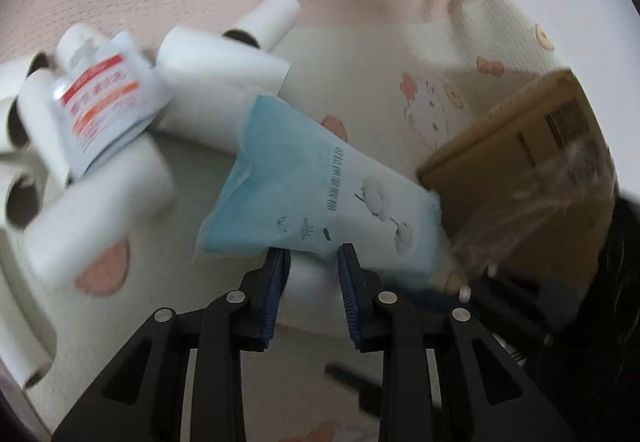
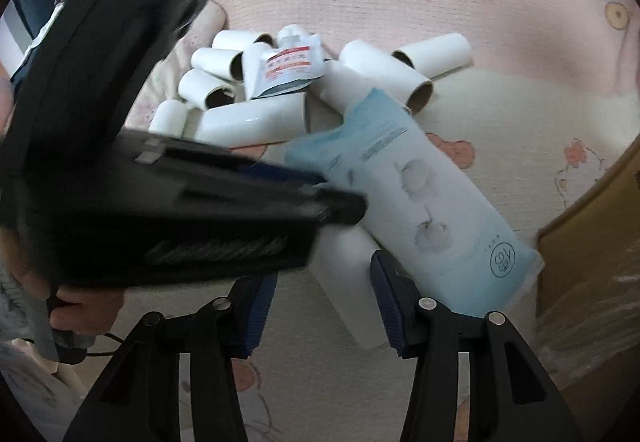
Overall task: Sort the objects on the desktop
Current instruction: 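Lower the right tool over another white tube near the blue pack, then close the right tool on the white tube and lift it upright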
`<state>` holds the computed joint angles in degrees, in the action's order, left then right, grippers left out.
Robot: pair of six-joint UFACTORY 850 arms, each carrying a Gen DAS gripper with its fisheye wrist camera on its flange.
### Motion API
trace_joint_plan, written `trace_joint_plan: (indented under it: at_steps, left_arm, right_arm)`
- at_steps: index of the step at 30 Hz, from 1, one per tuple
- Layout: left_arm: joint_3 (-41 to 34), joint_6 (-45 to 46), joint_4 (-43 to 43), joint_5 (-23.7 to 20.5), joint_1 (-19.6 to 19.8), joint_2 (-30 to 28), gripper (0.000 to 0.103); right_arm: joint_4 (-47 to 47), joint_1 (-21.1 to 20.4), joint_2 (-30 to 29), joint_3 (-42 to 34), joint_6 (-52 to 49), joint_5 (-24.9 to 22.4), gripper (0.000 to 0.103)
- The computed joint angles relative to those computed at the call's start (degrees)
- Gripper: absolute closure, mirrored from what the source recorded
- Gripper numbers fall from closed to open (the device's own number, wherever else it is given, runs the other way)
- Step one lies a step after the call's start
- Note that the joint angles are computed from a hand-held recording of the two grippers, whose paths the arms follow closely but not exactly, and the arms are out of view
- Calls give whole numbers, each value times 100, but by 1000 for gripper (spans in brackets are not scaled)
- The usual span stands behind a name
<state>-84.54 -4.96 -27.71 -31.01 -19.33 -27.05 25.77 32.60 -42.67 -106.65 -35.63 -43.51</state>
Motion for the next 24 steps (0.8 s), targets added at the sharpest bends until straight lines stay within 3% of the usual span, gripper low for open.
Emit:
trace_joint_plan:
  at_steps: [4, 12, 19, 24]
  left_arm:
    - [-153, 55, -111, -173, 78, -90, 73]
    - [228, -1264, 1160, 154, -53, 348, 69]
    - [769, -1776, 1184, 487, -83, 793, 68]
    - [1198, -1499, 324, 728, -74, 969, 68]
  right_arm:
    - [-22, -61, 11, 31, 71, -18, 57]
    - [-329, -81, -105, -76, 505, -84, 57]
    - [-714, -5, -228, -209, 716, -197, 57]
    - [-541, -58, -321, -337, 709, -345, 58]
